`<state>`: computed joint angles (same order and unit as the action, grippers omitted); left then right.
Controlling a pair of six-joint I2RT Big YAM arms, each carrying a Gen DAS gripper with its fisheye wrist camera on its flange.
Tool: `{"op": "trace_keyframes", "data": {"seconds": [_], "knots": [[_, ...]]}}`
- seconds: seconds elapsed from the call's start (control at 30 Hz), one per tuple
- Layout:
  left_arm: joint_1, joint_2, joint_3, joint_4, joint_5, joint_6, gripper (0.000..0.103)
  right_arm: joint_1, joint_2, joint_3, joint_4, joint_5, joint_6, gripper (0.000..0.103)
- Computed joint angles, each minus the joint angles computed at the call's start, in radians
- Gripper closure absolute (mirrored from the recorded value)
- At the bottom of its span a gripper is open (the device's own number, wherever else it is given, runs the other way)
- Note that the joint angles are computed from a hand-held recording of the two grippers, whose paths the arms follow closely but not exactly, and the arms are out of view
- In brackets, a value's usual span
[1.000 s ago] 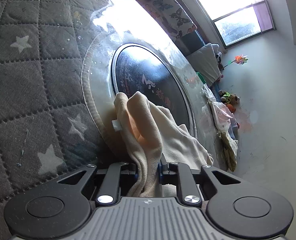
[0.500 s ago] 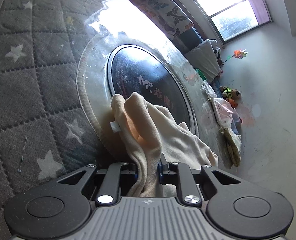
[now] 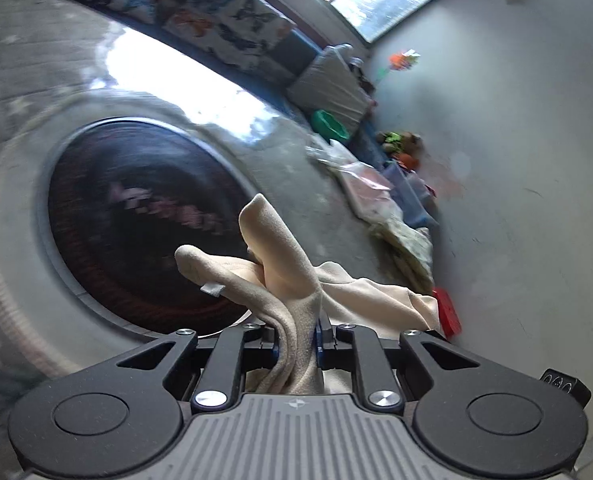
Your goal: Fold clothes
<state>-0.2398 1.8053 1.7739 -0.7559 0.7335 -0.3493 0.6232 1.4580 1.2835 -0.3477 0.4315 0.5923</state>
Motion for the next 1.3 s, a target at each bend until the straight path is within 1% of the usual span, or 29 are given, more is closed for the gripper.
{"op": "trace_keyframes", "data": {"seconds": [0.2, 0.37, 0.47, 0.7, 0.87, 0.97, 1.03, 1.1, 1.13, 1.17, 1.2, 1.3], "knots": [[-0.092, 0.076, 0.111, -0.009, 0.030, 0.010, 0.086, -0.018, -0.123, -0.074, -0.065, 0.145, -0.002, 0.090], [-0.156, 0.134, 0.187, -0.030, 0.036, 0.016, 0.086, -0.041, -0.205, -0.140, -0.104, 0.218, 0.018, 0.090], [-0.181, 0.155, 0.215, -0.052, 0.036, 0.027, 0.086, -0.054, -0.235, -0.172, -0.122, 0.229, 0.042, 0.090], [-0.217, 0.189, 0.279, -0.107, 0.016, 0.063, 0.086, -0.067, -0.279, -0.226, -0.117, 0.251, 0.060, 0.090], [-0.235, 0.205, 0.301, -0.148, -0.009, 0.101, 0.086, -0.073, -0.308, -0.264, -0.129, 0.257, 0.098, 0.090], [-0.245, 0.210, 0.296, -0.177, -0.036, 0.137, 0.086, -0.081, -0.316, -0.292, -0.147, 0.238, 0.144, 0.089], [-0.252, 0.211, 0.291, -0.203, -0.079, 0.165, 0.079, -0.083, -0.320, -0.309, -0.159, 0.224, 0.168, 0.087], [-0.254, 0.209, 0.283, -0.220, -0.128, 0.188, 0.066, -0.078, -0.321, -0.319, -0.178, 0.237, 0.187, 0.084], [-0.254, 0.206, 0.277, -0.224, -0.150, 0.199, 0.062, -0.074, -0.320, -0.321, -0.193, 0.250, 0.197, 0.082], [-0.252, 0.201, 0.269, -0.217, -0.173, 0.202, 0.054, -0.072, -0.326, -0.327, -0.203, 0.260, 0.204, 0.078], [-0.250, 0.196, 0.261, -0.209, -0.196, 0.203, 0.051, -0.070, -0.331, -0.330, -0.212, 0.270, 0.207, 0.077], [-0.242, 0.179, 0.243, -0.169, -0.239, 0.188, 0.050, -0.069, -0.329, -0.317, -0.251, 0.304, 0.193, 0.076]]}}
